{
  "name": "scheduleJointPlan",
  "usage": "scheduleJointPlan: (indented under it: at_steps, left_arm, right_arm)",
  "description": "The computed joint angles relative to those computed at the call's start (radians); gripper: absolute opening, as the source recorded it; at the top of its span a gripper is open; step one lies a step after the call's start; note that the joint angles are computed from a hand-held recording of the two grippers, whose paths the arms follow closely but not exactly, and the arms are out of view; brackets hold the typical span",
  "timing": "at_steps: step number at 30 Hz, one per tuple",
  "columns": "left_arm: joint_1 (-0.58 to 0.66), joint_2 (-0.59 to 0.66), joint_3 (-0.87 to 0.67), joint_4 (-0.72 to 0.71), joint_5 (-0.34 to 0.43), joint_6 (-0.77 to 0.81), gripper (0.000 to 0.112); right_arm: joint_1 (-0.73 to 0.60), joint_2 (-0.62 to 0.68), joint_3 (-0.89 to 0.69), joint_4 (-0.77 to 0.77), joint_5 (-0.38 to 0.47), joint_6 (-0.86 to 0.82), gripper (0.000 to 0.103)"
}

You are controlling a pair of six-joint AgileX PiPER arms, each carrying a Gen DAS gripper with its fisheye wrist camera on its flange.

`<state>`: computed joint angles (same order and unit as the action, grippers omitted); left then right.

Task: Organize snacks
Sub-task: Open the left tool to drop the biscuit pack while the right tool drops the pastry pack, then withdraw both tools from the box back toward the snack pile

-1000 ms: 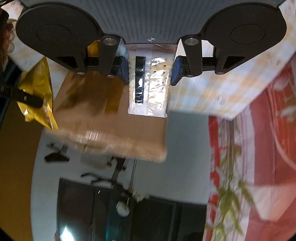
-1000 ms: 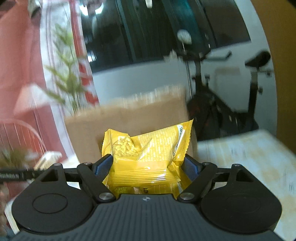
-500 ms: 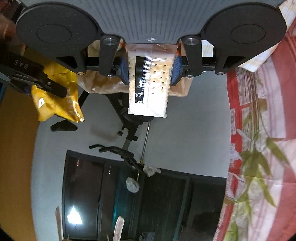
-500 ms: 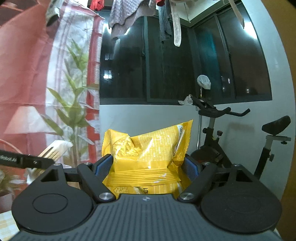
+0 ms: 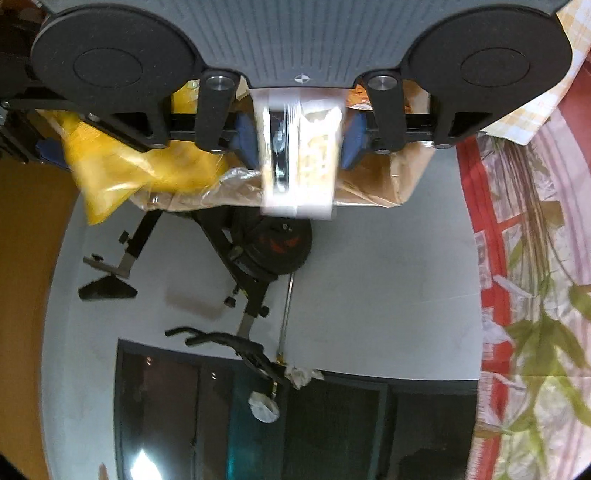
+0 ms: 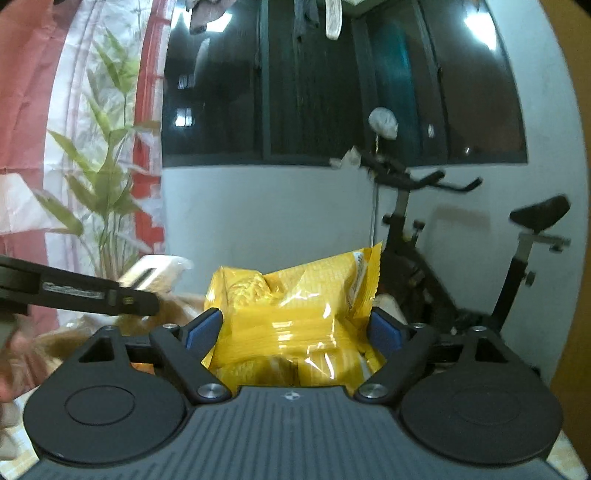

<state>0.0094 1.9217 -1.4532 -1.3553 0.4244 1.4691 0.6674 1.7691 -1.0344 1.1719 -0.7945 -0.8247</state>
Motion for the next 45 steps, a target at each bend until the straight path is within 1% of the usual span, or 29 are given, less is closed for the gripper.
scheduleJointPlan:
  at_steps: [1, 3, 4, 7, 8, 11, 12, 18, 23, 24, 27, 31, 33, 35, 39, 43, 45]
  left_arm:
    - [0.000, 0.001, 0.004, -0.018, -0.003, 0.025, 0.075]
    - [0.010, -0.015, 0.037, -0.115, -0.009, 0.111, 0.080]
    - [0.021, -0.015, 0.038, -0.126, 0.007, 0.112, 0.081]
    - [0.066, -0.025, 0.049, -0.100, 0.087, 0.069, 0.081]
    - [0.075, -0.037, 0.065, -0.096, 0.096, 0.074, 0.081]
    - [0.100, -0.095, 0.148, -0.125, 0.096, 0.155, 0.081]
    - [0.116, -0.112, 0.173, -0.131, 0.109, 0.176, 0.081]
    - [0.259, -0.200, 0.313, -0.177, 0.252, 0.282, 0.081]
    - [0.363, -0.218, 0.390, -0.187, 0.338, 0.314, 0.080]
    - [0.381, -0.219, 0.410, -0.200, 0.347, 0.342, 0.080]
    - [0.402, -0.226, 0.473, -0.266, 0.325, 0.458, 0.080]
    - [0.434, -0.191, 0.495, -0.245, 0.351, 0.445, 0.079]
    - [0.433, -0.175, 0.510, -0.249, 0.332, 0.473, 0.079]
    - [0.427, -0.161, 0.521, -0.251, 0.311, 0.493, 0.077]
    - [0.427, -0.131, 0.533, -0.222, 0.297, 0.483, 0.076]
    - [0.406, -0.103, 0.552, -0.209, 0.276, 0.489, 0.075]
    - [0.393, -0.094, 0.574, -0.218, 0.262, 0.513, 0.073]
  right_arm:
    - [-0.005, -0.004, 0.010, -0.017, 0.017, 0.019, 0.090]
    - [-0.011, -0.023, 0.035, -0.052, 0.040, 0.051, 0.097]
    - [-0.010, -0.032, 0.051, -0.066, 0.037, 0.065, 0.098]
    - [0.005, -0.053, 0.080, -0.064, 0.016, 0.064, 0.098]
    - [0.013, -0.064, 0.096, -0.068, 0.005, 0.078, 0.098]
    - [0.039, -0.088, 0.134, -0.069, -0.022, 0.103, 0.098]
    - [0.050, -0.094, 0.144, -0.064, -0.031, 0.103, 0.098]
    - [0.137, -0.154, 0.245, -0.035, -0.104, 0.111, 0.098]
    - [0.202, -0.202, 0.334, -0.014, -0.155, 0.145, 0.098]
    - [0.214, -0.207, 0.350, -0.007, -0.165, 0.153, 0.098]
    - [0.251, -0.214, 0.392, 0.025, -0.205, 0.183, 0.098]
    - [0.295, -0.206, 0.449, 0.057, -0.260, 0.247, 0.098]
    - [0.305, -0.197, 0.475, 0.064, -0.267, 0.290, 0.097]
    - [0.303, -0.185, 0.494, 0.066, -0.262, 0.325, 0.097]
    - [0.308, -0.125, 0.511, 0.099, -0.268, 0.359, 0.097]
    - [0.288, -0.051, 0.519, 0.083, -0.223, 0.419, 0.096]
    - [0.280, -0.004, 0.507, 0.085, -0.200, 0.434, 0.093]
